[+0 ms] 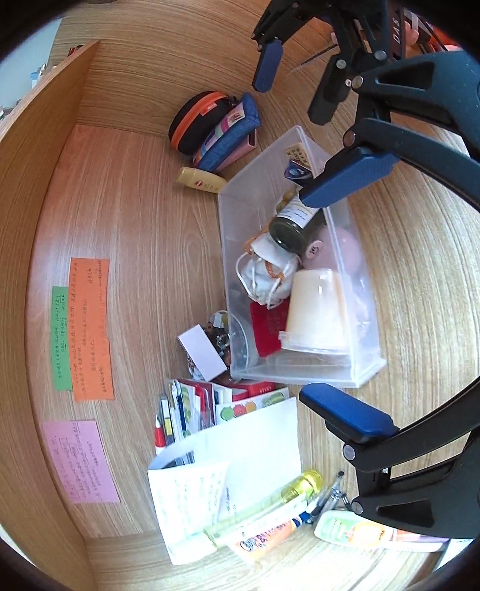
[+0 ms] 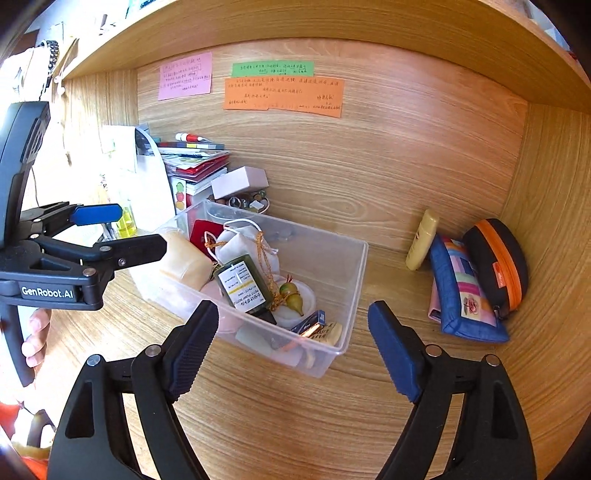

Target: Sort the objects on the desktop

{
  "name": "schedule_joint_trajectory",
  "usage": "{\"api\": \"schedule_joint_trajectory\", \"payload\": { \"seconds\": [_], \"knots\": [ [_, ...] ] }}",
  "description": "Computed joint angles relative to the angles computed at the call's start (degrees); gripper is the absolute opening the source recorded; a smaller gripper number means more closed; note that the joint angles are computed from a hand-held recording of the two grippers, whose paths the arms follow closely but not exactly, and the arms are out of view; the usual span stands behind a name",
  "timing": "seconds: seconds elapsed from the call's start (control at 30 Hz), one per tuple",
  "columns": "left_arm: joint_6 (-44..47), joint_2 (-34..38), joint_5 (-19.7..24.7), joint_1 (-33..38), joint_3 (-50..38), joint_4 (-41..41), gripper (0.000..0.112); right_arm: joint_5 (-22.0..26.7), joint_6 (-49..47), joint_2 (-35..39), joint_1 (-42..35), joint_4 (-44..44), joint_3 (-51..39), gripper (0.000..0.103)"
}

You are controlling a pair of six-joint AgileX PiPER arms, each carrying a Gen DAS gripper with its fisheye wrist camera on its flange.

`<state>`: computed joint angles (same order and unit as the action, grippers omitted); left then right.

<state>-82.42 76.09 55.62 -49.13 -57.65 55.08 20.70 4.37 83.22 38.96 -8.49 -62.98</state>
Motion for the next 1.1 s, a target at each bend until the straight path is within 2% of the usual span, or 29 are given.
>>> {"api": "schedule_joint_trajectory", "payload": {
  "seconds": [0.17,0.43,0.57,0.87,1.1],
  "knots": [
    [-3.97,-1.38,3.27,-3.96,2.5,1.66,0.097,-0.64,2.6,-2.05,0.64,-1.11,2.25,0.082],
    [-7.74,-1.44,5.05,-6.91,4.66,2.5,0.098,-0.93,9.57,-4.62,2.67,-7.36,5.26,0.082],
    [-9.63,-1.37,4.57,-7.63,5.54,2.65,0.098,-0.67,14.84,-5.49,3.9,-12.47,6.58,0.082],
    [-13.56,-1.54,4.82,-9.04,6.93,3.31,0.098,-1.07,11.97,-5.43,3.56,-8.85,7.62,0.082],
    [-13.33,-1.59,4.39,-8.82,7.48,2.75,0.098,-1.02,12.36,-4.92,3.56,-8.88,7.41,0.082]
  ]
}}
